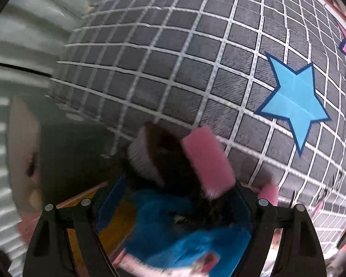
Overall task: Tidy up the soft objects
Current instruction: 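Reach to the pile, grasp blue glove with left while right grasps pink sponge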
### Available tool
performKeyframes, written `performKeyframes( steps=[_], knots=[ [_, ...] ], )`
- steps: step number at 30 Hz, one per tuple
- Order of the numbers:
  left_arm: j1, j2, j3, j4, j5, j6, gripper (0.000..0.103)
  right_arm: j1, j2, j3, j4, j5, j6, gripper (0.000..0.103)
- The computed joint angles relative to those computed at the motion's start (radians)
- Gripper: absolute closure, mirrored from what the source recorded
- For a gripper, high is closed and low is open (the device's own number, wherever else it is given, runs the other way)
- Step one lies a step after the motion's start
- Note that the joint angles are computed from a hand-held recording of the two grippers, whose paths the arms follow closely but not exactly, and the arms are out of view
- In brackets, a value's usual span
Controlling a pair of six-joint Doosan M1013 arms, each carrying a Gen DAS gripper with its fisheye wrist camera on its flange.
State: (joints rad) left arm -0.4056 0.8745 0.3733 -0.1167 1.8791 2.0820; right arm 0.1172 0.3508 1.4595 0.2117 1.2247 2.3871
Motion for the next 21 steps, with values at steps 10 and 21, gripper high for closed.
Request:
performKeyframes(
  steps=[10,21],
  knots=[
    [-0.055,-0.028,0.044,-0.043,0.000,0.002,0.000,-0.083,-0.130,0.177,-0.153,0.026,0.273,0.017],
    [-0.116,-0.050,0.105,0.006,-0.045,-0.033,0.000,-0.110,-0.244,0.290,-0.105,-0.077,0.190,0.017]
  ],
)
